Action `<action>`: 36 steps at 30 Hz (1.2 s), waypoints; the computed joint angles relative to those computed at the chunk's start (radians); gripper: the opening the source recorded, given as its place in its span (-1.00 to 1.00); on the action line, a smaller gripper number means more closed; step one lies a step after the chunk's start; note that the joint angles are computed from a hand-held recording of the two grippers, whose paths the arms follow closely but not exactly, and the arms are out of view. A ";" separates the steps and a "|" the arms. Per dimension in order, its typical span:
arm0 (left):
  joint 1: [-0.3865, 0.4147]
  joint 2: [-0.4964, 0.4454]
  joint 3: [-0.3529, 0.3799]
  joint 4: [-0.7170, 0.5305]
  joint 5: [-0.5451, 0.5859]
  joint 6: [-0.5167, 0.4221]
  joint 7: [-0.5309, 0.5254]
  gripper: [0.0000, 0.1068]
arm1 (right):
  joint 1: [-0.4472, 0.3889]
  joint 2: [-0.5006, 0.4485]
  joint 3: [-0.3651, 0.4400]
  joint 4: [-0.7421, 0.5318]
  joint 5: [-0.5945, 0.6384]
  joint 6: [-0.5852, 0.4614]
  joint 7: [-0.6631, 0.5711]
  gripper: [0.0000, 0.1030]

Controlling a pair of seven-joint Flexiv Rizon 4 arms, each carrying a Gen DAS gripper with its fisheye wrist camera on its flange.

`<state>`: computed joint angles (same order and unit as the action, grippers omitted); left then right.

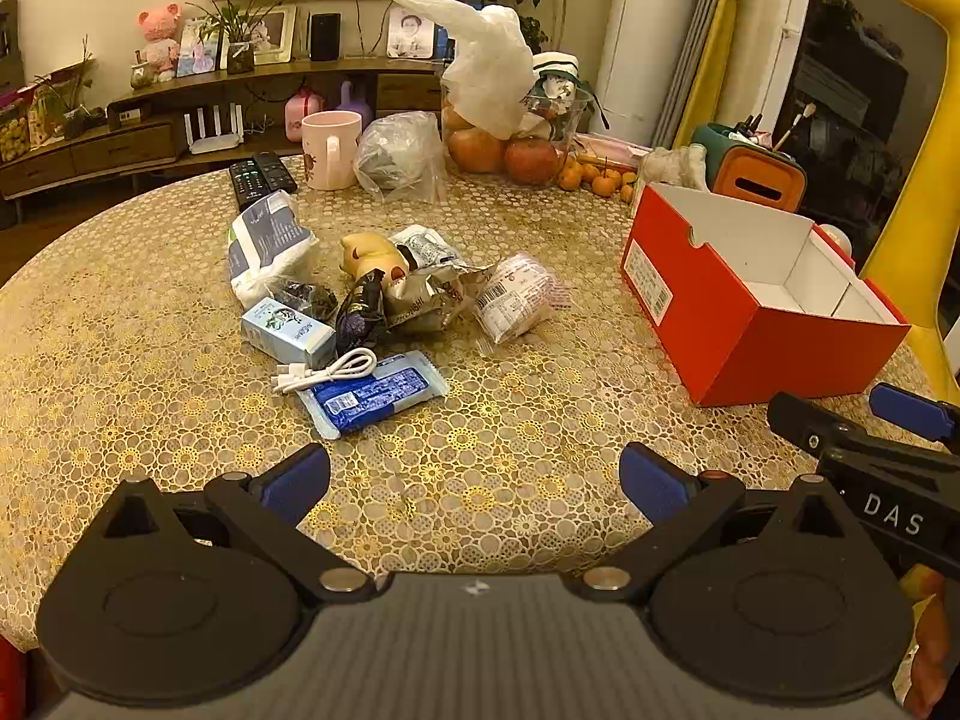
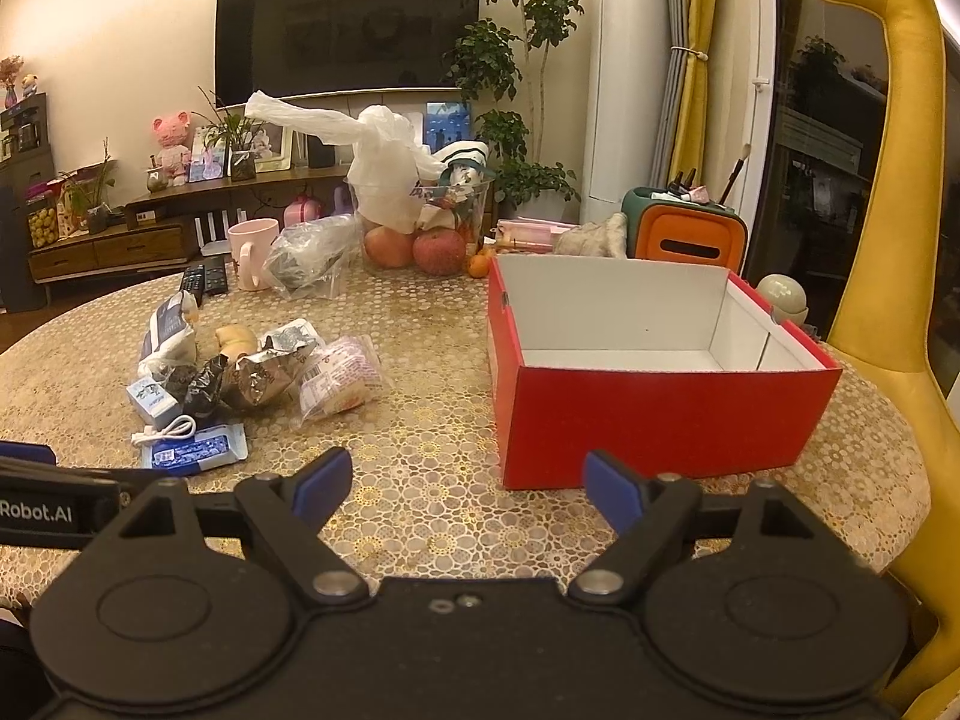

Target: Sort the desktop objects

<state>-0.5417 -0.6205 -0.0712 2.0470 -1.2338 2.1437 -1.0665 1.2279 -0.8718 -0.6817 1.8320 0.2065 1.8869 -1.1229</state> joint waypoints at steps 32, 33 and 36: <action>0.099 -0.190 0.209 -0.131 0.266 -0.203 -0.251 0.92 | -0.433 -0.216 0.363 -0.576 -0.497 -0.265 0.141 0.63; 0.099 -0.196 0.219 -0.137 0.274 -0.211 -0.264 0.92 | -0.434 -0.232 0.356 -0.597 -0.512 -0.262 0.146 0.63; 0.107 -0.209 0.239 -0.152 0.310 -0.226 -0.304 0.92 | -0.471 -0.261 0.407 -0.663 -0.556 -0.289 0.139 0.63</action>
